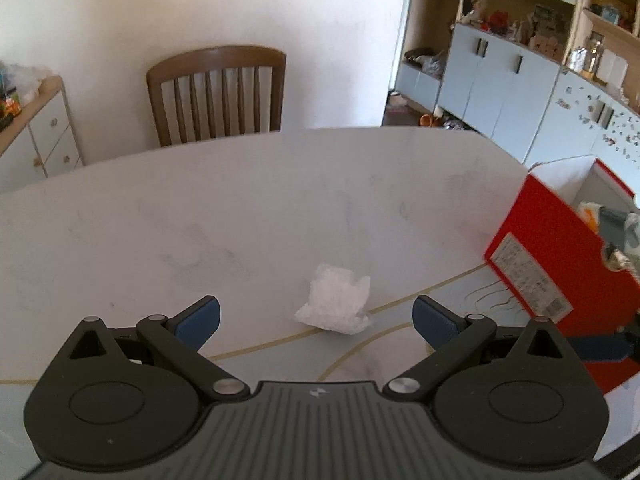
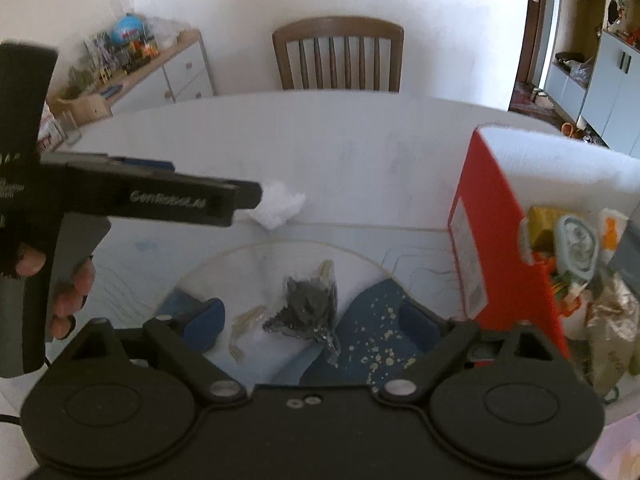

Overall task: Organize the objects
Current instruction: 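Move the left tool to the white foam bag while the right tool approaches the dark bead bag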

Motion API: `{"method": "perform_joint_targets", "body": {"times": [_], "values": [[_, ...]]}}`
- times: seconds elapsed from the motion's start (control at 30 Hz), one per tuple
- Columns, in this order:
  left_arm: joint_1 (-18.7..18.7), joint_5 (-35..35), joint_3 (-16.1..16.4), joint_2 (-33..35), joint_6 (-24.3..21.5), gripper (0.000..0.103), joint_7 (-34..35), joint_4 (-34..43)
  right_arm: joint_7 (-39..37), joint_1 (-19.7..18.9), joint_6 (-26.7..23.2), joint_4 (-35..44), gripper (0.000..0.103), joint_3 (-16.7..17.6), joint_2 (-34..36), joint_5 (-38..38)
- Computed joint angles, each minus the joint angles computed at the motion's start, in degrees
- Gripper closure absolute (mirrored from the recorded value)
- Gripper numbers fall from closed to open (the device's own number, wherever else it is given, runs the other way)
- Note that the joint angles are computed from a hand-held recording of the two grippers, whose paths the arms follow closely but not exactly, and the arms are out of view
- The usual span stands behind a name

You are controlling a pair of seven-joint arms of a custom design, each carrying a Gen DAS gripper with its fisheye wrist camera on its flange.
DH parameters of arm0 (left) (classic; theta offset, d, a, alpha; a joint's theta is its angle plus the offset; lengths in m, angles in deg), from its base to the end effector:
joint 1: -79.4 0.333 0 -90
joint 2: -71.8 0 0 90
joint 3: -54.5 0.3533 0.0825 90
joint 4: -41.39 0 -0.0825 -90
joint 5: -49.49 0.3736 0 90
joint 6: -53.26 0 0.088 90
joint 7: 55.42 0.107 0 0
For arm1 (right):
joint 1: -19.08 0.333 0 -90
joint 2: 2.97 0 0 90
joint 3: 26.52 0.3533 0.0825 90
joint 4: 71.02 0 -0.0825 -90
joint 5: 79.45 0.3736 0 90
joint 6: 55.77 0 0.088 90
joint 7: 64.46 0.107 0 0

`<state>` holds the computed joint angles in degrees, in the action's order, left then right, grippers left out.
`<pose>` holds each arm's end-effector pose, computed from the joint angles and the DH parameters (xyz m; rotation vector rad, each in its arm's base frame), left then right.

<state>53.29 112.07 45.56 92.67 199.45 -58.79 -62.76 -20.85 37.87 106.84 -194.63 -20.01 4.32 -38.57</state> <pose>0.5501 -0.3867 0.4162 -1.9435 1.5655 -0.7291 0.5450 0.2177 0.4363 -2.2258 1.1470 -0.2586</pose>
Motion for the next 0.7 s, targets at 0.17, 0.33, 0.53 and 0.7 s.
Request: {"method": "perform_joint_targets", "body": {"times": [0.17, 0.33, 0.53, 0.7], "values": [[-0.07, -0.71, 0.54, 2.58, -0.30, 0.000, 0.23, 2.01, 3.53, 0.51, 0.12, 1.15, 0.016, -0.36, 2.54, -2.26], [0.18, -0.66, 1.39, 4.41, 2.02, 0.000, 0.73, 3.09, 6.06, 0.82, 0.04, 2.31, 0.024, -0.40, 4.21, -3.85], [-0.93, -0.69, 2.25, 6.69, 1.67, 0.002, 2.79, 5.25, 7.20, 0.93, 0.24, 2.97, 0.030, -0.10, 5.25, -3.91], [-1.39, -1.27, 2.38, 7.48, 1.43, 0.027, 3.77, 5.84, 9.86, 1.50, -0.13, 3.42, 0.043, -0.67, 5.73, -5.87]]}}
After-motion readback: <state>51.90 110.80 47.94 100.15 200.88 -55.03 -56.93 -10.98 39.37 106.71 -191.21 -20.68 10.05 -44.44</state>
